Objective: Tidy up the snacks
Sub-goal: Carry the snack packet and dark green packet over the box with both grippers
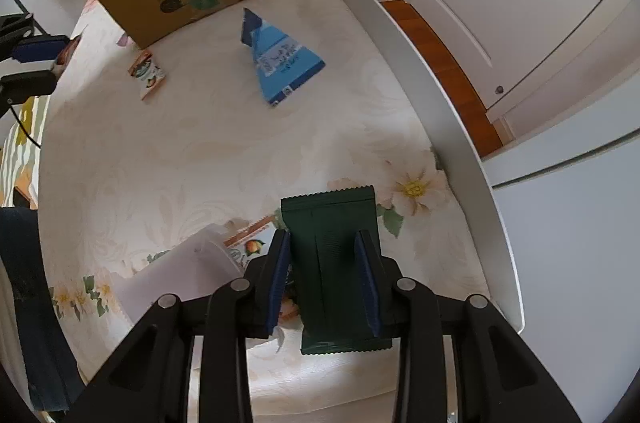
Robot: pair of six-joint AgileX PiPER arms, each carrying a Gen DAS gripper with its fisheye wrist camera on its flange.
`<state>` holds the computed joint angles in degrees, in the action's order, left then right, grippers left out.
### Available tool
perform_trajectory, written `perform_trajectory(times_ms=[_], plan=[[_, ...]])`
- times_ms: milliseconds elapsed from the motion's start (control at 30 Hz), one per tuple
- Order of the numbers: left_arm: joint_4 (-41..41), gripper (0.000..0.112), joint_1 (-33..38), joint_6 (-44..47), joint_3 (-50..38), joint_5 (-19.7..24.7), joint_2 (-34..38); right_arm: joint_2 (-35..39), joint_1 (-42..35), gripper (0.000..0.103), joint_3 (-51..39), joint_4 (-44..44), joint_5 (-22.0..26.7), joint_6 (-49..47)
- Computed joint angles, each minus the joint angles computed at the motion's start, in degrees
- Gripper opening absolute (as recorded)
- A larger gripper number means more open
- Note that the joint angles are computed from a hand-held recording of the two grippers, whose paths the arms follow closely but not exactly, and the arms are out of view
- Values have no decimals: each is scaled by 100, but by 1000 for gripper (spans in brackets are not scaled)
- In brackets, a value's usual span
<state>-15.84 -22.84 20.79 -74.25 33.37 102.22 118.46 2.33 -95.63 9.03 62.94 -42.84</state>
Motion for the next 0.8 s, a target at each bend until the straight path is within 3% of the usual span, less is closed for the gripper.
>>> perform_trajectory(times_ms=[100,167,233,600,633,700,800], plan=[[-12,20,2,12,21,-17,-20,46,25,33,-104,-173,-11,131],[-25,20,7,24,27,-21,-26,92,20,50,-184,-208,58,216],[-9,20,3,4,28,-24,-30,56,7,56,-136,-190,5,222],[9,20,13,9,26,-18,-45,383,-369,56,-281,-179,35,37],[18,20,9,-3,27,-21,-47,483,-395,54,-421,-151,103,14],[8,20,14,13,29,-20,-52,647,-489,42,-635,20,284,-126],[51,20,-1,15,21,-26,-65,725,-500,42,-765,1,353,-154]])
